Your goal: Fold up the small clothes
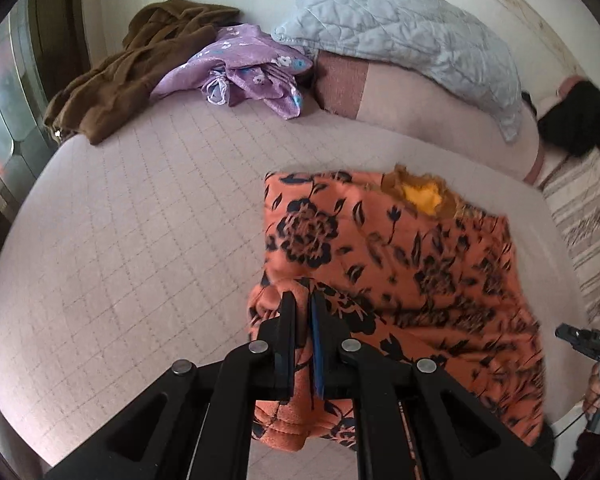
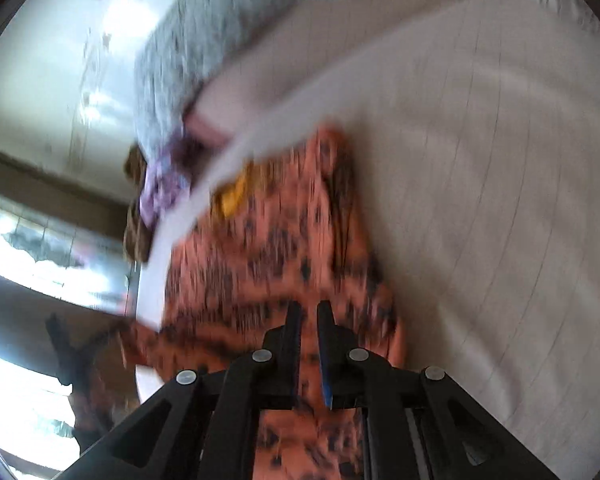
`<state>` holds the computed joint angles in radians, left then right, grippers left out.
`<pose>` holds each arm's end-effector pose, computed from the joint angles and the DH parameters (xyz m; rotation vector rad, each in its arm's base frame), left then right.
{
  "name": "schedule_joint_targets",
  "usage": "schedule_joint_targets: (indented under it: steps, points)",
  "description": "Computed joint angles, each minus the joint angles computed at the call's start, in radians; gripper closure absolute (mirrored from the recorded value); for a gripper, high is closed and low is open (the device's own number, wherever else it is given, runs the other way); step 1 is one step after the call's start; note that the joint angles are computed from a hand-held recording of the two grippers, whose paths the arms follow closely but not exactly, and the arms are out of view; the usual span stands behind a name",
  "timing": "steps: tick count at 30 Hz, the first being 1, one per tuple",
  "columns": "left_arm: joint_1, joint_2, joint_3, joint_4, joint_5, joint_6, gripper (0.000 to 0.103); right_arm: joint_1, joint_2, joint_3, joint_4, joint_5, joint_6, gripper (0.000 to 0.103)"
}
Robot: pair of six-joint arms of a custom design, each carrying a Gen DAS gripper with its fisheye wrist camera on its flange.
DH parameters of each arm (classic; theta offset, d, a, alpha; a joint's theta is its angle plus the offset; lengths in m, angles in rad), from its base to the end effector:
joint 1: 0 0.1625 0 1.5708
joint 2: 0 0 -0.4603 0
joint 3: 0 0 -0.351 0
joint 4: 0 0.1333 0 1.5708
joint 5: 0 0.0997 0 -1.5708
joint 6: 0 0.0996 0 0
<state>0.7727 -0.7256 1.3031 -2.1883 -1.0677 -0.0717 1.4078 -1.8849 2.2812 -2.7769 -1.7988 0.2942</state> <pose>-0.4044 -0.6475 0.1931 0.9398 2.5116 -0.3390 0.0573 -0.3343 0.4701 -0.7501 -2.6319 1.1895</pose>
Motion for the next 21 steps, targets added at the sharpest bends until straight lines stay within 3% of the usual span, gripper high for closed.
schedule_joint_targets:
  steps: [2, 3, 4, 6, 8, 10, 13, 14, 15, 16, 17, 19, 21]
  points:
    - [0.001, -0.02, 0.031, -0.003, 0.016, -0.001, 0.095, 0.002, -0.019, 0.075, -0.01, -0.046, 0.005, 0.066]
    - [0.001, -0.033, 0.045, -0.005, 0.02, -0.002, 0.095, 0.007, -0.029, 0.103, -0.012, -0.068, 0.02, 0.041]
    - [0.001, -0.047, 0.061, -0.012, 0.018, 0.001, 0.094, 0.008, -0.041, 0.131, -0.014, -0.078, 0.041, 0.028]
    - [-0.001, -0.068, 0.088, -0.019, 0.022, 0.002, 0.08, -0.029, -0.086, 0.212, -0.057, -0.007, 0.073, 0.028]
    - [-0.007, -0.086, 0.122, -0.042, 0.041, 0.003, 0.038, -0.054, -0.116, 0.272, -0.102, 0.08, 0.08, 0.028]
    - [-0.008, -0.102, 0.156, -0.057, 0.035, 0.005, 0.028, -0.051, -0.102, 0.331, -0.207, 0.136, 0.095, 0.028]
    - [0.008, -0.104, 0.16, 0.03, -0.004, -0.016, 0.028, -0.006, -0.021, 0.358, -0.256, 0.14, 0.125, 0.033]
    - [0.009, -0.104, 0.168, 0.041, 0.012, -0.021, 0.029, 0.05, 0.029, 0.36, -0.294, 0.086, 0.131, 0.039]
    - [0.009, -0.106, 0.187, 0.043, 0.042, -0.017, 0.034, 0.092, 0.055, 0.356, -0.302, 0.04, 0.131, 0.065]
    - [0.011, -0.108, 0.197, 0.041, 0.053, -0.01, 0.062, 0.138, 0.077, 0.336, -0.268, -0.01, 0.118, 0.08]
    - [0.017, -0.109, 0.2, 0.052, 0.056, -0.011, 0.089, 0.194, 0.096, 0.315, -0.219, -0.076, 0.127, 0.081]
    - [0.034, -0.117, 0.2, 0.048, 0.024, -0.022, 0.093, 0.258, 0.1, 0.301, -0.18, -0.154, 0.134, 0.091]
    - [0.038, -0.124, 0.203, 0.019, 0.012, 0.001, 0.093, 0.312, 0.095, 0.275, -0.151, -0.206, 0.127, 0.091]
